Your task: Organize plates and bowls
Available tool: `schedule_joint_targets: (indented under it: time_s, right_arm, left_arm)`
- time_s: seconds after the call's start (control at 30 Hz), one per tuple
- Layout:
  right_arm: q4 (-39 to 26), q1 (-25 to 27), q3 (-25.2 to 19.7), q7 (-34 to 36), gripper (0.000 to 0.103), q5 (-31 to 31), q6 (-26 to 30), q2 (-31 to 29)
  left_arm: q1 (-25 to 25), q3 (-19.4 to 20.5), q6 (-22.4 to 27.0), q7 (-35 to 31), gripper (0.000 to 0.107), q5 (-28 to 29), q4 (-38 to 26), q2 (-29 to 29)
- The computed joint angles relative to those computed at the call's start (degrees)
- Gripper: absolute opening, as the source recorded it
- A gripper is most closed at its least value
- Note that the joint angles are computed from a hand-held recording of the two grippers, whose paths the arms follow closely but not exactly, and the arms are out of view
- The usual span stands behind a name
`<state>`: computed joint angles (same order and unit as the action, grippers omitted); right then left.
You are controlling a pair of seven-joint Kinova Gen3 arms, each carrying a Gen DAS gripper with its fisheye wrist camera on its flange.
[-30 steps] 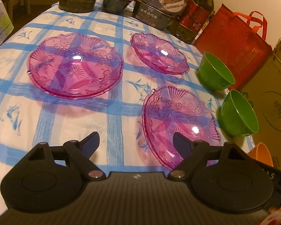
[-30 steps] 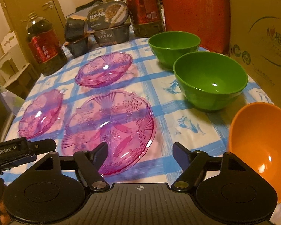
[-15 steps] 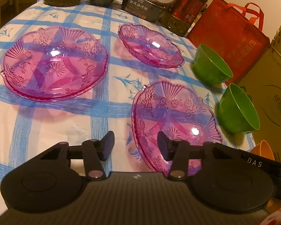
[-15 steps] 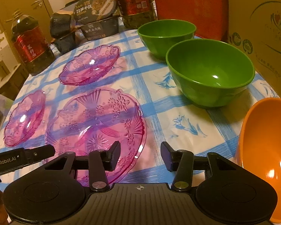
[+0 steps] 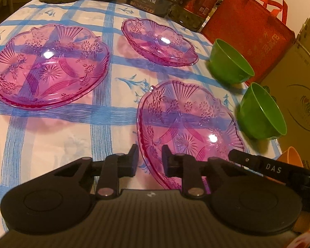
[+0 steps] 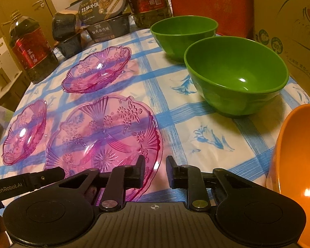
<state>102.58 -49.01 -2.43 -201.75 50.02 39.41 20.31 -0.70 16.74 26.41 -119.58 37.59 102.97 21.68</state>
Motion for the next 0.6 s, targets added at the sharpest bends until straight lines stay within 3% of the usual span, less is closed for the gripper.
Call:
schedule_joint_targets:
  time_s: [0.1,0.6]
  right_arm:
    - [-0.2,0.1,0.0,0.2,0.013,-0.2,0.2,0.1]
    - [-2.0,-1.7,-1.3,1.2,0.013,0.1,3.3,-0.6]
  left_arm:
    - [0.7,-0.5,-0.2,0.5,0.014,-0.9,-0.1,-0.2]
    - [-0.4,-1.9,1.6,-0.2,0.011,-0.8,1.2,-4.2]
